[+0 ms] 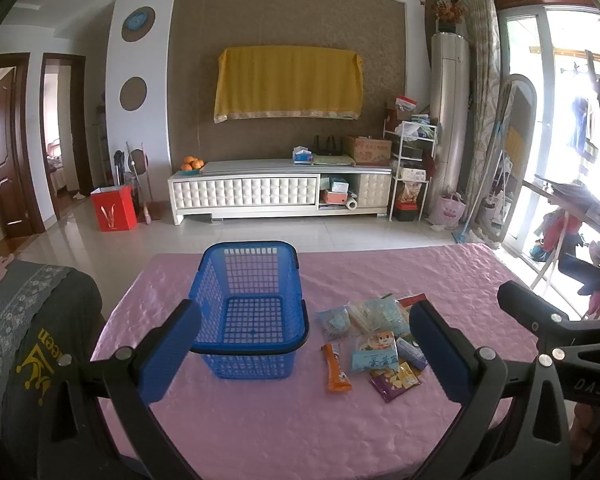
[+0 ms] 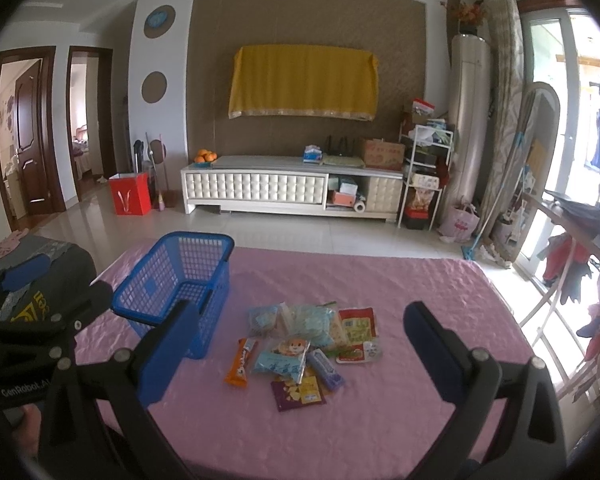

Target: Organize snacks

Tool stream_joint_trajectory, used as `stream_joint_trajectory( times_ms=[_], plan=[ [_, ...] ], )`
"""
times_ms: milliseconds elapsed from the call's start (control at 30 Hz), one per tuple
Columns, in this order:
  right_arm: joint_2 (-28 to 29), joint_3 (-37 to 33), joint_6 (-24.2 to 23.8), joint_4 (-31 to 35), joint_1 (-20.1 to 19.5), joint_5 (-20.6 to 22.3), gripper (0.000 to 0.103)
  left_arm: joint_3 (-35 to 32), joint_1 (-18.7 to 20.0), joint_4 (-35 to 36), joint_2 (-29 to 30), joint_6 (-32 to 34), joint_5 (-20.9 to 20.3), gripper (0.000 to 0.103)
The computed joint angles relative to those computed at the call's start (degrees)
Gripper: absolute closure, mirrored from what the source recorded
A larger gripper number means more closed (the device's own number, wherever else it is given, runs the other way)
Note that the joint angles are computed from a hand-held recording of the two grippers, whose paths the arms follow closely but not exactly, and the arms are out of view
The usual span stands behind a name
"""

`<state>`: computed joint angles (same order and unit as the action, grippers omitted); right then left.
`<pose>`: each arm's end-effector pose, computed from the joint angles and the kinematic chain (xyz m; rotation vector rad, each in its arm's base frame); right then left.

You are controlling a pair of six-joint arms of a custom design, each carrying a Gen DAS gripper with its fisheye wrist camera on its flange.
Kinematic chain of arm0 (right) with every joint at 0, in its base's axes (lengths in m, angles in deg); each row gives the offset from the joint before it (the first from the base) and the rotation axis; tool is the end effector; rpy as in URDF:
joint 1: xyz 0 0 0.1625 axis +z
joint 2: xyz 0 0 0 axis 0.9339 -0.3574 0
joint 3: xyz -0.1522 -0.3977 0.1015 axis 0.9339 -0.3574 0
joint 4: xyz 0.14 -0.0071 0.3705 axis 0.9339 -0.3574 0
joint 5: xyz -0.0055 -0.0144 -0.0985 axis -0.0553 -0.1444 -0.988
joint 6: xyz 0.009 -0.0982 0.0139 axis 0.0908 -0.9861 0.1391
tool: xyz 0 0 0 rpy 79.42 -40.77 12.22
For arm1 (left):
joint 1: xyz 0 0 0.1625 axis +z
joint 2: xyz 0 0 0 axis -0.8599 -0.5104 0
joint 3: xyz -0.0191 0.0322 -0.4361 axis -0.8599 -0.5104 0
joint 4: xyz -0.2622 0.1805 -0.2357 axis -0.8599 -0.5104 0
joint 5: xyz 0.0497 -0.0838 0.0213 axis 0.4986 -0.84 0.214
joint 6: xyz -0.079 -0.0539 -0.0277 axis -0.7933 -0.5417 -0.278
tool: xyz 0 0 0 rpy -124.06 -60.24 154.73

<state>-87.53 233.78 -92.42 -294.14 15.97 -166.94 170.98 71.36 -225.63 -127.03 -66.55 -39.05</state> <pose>0.0858 -0.2959 0.3617 0.6337 -2.0876 1.1799 -0.4038 -0.3166 0.0288 0.5901 2.1266 -1.2605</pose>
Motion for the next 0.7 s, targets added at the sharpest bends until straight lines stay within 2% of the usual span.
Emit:
stream_joint_trajectory(
  times_ms=[200,433,567,700],
  plan=[
    [-0.14,-0.07,0.10,0.52,-0.14,-0.05,0.000,-0.57,0.33,-0.05,0.41,0.19,-0.40,0.000],
    [-0.78,-0.88,-0.14,2.74,-1.33,0.37,0.000,-3.25,2.26,-1.81,1.82,4.76,-2.18,0.000],
    [-0.54,-3.46,-0.76,5.21,-2.15,-0.17,0.000,-6.21,3.94,-0.91,3.14,6.90,-3.78,0.000],
    [-1.42,-6.02,-0.24,11.21,-5.48,1.75,0.000,-9.14,6.61,-0.62,5.14,7.64,-6.55,0.000]
  ],
)
